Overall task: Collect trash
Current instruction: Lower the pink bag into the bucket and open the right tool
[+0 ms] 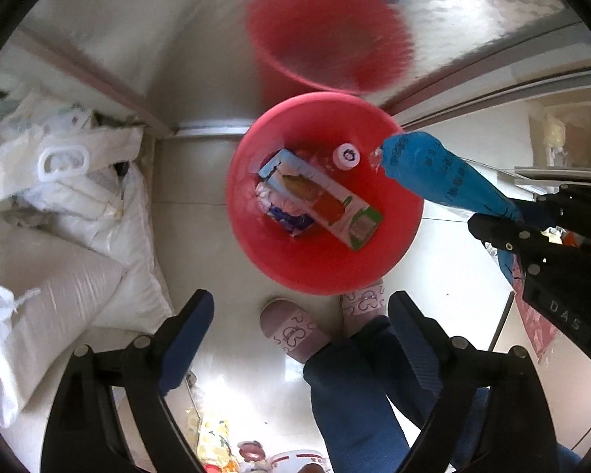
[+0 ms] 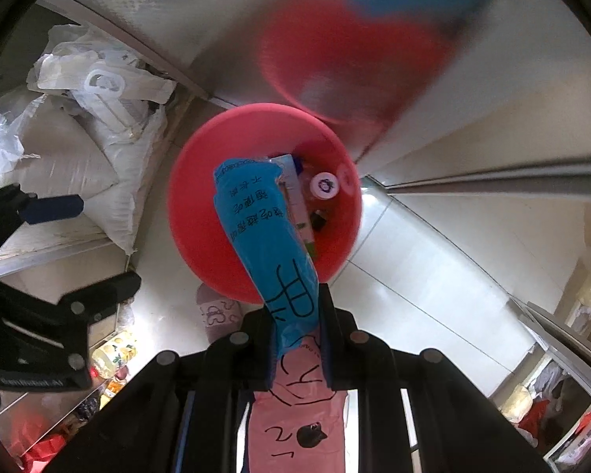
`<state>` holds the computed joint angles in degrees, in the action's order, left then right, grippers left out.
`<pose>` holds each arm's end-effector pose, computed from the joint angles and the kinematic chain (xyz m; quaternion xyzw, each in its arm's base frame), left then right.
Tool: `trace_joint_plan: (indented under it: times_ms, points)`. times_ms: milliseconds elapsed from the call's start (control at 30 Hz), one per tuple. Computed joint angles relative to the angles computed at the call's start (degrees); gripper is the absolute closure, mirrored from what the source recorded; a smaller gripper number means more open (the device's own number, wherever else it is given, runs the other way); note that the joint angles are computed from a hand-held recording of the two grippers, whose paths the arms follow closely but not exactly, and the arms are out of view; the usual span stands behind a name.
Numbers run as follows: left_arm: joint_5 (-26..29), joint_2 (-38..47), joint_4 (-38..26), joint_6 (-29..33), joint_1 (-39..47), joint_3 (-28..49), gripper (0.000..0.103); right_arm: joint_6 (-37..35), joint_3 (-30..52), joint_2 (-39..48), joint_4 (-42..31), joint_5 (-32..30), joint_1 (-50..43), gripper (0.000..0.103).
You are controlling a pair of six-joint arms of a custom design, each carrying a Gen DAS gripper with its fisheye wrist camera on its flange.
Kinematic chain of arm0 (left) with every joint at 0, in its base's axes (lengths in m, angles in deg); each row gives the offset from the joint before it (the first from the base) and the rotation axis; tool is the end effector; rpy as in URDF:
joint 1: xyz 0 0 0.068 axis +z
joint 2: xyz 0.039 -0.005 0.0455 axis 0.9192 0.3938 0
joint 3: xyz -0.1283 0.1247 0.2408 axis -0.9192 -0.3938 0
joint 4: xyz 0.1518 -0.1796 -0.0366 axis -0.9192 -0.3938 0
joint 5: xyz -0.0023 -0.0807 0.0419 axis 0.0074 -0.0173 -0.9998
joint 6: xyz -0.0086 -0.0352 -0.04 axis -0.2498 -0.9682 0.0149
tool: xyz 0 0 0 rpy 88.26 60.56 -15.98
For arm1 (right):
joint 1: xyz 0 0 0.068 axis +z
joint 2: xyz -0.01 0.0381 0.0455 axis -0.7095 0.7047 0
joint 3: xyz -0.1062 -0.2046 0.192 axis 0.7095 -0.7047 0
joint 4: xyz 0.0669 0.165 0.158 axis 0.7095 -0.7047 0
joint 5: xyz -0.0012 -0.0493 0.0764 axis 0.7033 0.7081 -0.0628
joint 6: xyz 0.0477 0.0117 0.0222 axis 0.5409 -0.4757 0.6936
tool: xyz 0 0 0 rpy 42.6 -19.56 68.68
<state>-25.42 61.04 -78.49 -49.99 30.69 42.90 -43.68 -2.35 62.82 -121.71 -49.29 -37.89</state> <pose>0.2721 -0.2080 0.1614 -0.1236 -0.9854 0.0703 0.0933 0.2803 0.0381 0.2065 0.1555 -0.9832 -0.0317 0.0904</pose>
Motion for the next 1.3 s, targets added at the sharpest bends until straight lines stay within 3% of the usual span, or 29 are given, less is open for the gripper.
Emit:
trace_joint_plan:
  times_ms: [400,467,600,800,1033,1300]
  points:
    - [1.46,-3.22,5.87,-1.61,5.10,-10.38,0.014,0.36,-0.71,4.10,3.05,0.98,6.69,0.087]
    - [1.11,-3.51,6.62,-2.19,5.38,-11.43,0.014,0.23,-1.09,3.99,4.23,1.65,7.68,0.083]
    - [1.34,-4.23,7.16,-3.18,5.98,-12.60,0.014,0.14,-1.10,4.56,5.67,2.03,8.91,0.051]
    - [1.36,-5.05,7.30,-3.55,6.41,-13.17,0.014,-0.46,-0.61,4.78,5.30,0.62,9.08,0.047]
    - [0.59,-8.52,2.82,-2.08,5.47,-11.09,0.014,1.27,0.86,2.08,1.82,0.94,9.90,0.042]
    - [-1.71,-15.43,-9.67,-0.69,4.91,-2.62,0.014,3.66,8.41,-3.34,-9.54,0.80,10.81,0.042]
